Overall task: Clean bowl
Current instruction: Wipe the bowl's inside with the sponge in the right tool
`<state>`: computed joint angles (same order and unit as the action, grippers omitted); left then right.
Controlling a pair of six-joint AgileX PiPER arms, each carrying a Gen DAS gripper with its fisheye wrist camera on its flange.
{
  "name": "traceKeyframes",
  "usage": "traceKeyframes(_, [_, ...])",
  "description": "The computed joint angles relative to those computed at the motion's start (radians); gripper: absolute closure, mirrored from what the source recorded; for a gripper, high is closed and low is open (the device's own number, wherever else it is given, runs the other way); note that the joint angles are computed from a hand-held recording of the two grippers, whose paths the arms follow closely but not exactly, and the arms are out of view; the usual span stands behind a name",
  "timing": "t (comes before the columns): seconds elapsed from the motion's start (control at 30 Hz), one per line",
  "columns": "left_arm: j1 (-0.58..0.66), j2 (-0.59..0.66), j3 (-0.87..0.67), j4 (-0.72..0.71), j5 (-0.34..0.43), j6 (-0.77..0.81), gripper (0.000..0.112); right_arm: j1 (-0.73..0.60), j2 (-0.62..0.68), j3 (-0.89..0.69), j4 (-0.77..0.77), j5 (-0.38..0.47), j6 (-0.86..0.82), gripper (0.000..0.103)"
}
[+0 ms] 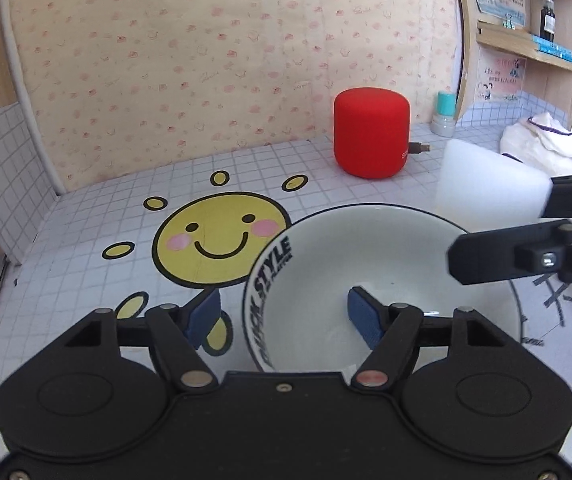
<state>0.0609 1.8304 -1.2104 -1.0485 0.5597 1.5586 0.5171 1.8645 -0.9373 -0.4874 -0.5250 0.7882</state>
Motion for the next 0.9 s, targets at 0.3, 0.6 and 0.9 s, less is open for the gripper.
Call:
traceKeyframes(0.3, [0.028, 0.057, -0.095, 0.039, 0.101, -0.022, 0.038, 0.006, -0.018, 0.009, 0.069, 0.039, -0.056, 0.061])
traceKeyframes(0.6, [0.029, 0.046, -0.064, 0.046, 0.107, -0.256, 0.051, 0.019, -0.022, 0.015, 0.165, 0.059, -0.143, 0.067])
traceKeyframes(0.9, [-0.076, -0.063, 0.167, -0.249, -0.249, -0.350, 0.059, -0.013, 0.058, -0.140, -0.006, 0.139, -0.016, 0.067])
